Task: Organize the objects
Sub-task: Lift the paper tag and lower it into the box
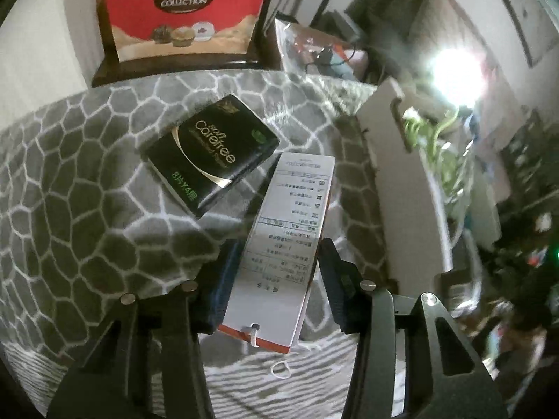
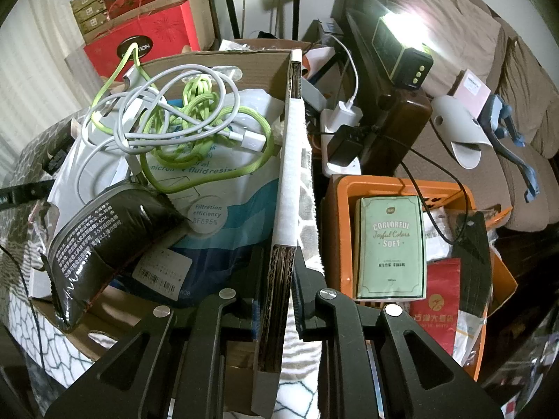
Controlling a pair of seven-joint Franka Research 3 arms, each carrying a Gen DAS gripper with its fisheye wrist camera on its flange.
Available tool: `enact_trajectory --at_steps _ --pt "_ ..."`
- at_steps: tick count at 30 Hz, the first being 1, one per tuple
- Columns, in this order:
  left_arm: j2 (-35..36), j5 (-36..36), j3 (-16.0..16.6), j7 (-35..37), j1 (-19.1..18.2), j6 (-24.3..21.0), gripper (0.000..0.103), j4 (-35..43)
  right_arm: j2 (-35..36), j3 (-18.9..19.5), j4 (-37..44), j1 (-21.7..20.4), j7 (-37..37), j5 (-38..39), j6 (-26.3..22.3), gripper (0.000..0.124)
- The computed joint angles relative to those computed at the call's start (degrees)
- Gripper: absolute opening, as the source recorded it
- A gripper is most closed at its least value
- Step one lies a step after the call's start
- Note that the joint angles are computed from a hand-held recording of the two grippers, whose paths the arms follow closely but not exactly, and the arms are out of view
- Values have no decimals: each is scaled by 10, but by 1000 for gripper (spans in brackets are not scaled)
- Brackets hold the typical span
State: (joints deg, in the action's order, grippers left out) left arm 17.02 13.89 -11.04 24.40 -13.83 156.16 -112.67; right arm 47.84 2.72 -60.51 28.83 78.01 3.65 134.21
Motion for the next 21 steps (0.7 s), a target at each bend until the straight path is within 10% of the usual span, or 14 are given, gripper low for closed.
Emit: enact_trajectory --at_steps 10,21 --pt "-34 -45 -1 -17 12 116 44 -59 1 0 1 0 0 0 -1 15" --pt "-24 56 12 -71 -22 72 44 16 1 0 1 0 0 0 -1 15"
